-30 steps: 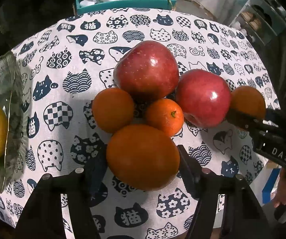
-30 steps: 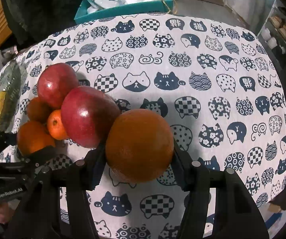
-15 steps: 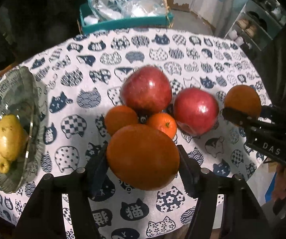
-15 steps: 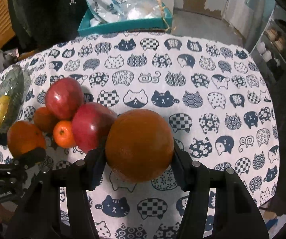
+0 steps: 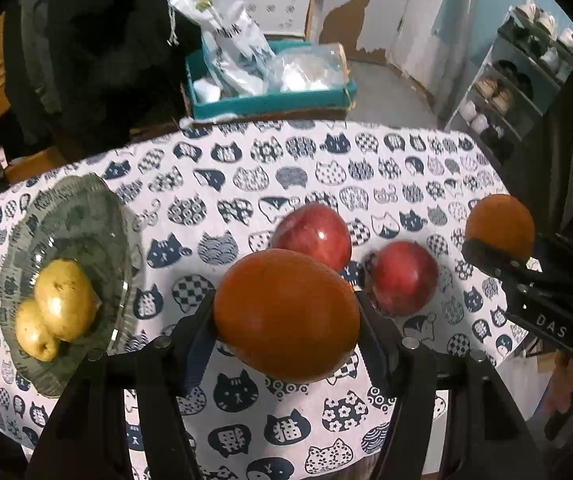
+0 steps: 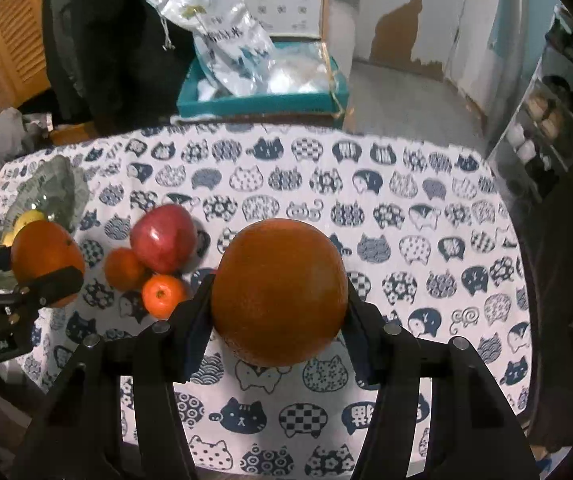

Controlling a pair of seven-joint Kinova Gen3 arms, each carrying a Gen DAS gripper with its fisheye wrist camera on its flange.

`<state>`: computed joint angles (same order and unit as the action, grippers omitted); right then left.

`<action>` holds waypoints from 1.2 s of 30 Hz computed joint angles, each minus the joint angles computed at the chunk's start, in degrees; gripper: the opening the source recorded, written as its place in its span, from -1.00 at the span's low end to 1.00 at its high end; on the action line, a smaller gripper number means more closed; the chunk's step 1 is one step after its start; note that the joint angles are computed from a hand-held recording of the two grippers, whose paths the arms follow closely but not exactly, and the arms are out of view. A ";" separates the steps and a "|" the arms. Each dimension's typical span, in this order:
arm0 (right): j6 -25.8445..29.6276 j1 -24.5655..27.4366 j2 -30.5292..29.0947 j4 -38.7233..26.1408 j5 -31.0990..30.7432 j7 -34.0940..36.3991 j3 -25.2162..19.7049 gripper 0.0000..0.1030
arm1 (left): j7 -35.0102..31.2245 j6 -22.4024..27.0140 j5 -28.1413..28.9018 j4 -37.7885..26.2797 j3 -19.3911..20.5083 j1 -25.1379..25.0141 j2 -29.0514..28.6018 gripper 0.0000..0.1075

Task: Organize fruits
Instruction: 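Lift the orange with the left tool while the right tool lifts its orange toward the bowl, then carry both held oranges over the green glass bowl with both tools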

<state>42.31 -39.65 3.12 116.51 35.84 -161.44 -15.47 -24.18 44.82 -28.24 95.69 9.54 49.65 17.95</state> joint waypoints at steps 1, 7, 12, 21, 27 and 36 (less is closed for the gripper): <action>0.19 -0.19 -0.36 -0.09 0.47 -0.32 -0.12 0.13 | 0.56 0.17 -0.64 0.05 -0.26 0.38 -0.40 0.22; 1.01 -0.38 -1.87 -0.54 2.93 -2.05 -1.24 0.13 | 3.80 0.83 -4.25 0.69 -0.10 1.21 -2.78 0.22; 2.79 -0.79 -2.83 -1.48 5.25 -3.51 -2.51 0.13 | 6.66 2.77 -8.37 0.63 0.73 1.88 -4.11 0.22; 5.31 -1.87 -3.91 -3.82 8.37 -4.68 -4.61 0.13 | 10.53 4.19 -12.96 1.87 2.81 0.72 -7.37 0.22; 6.14 -2.78 -3.71 -6.30 9.38 -4.22 -5.33 0.13 | 12.88 5.44 -15.56 2.95 4.43 -0.44 -9.43 0.22; 7.01 -4.56 -2.39 -9.92 10.95 -3.56 -5.23 0.13 | 15.81 7.08 -18.23 5.11 6.66 -2.88 -12.54 0.22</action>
<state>49.32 -44.21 0.73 106.59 46.80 -164.99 -20.70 -8.37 51.90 -46.47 100.80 16.20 46.77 5.42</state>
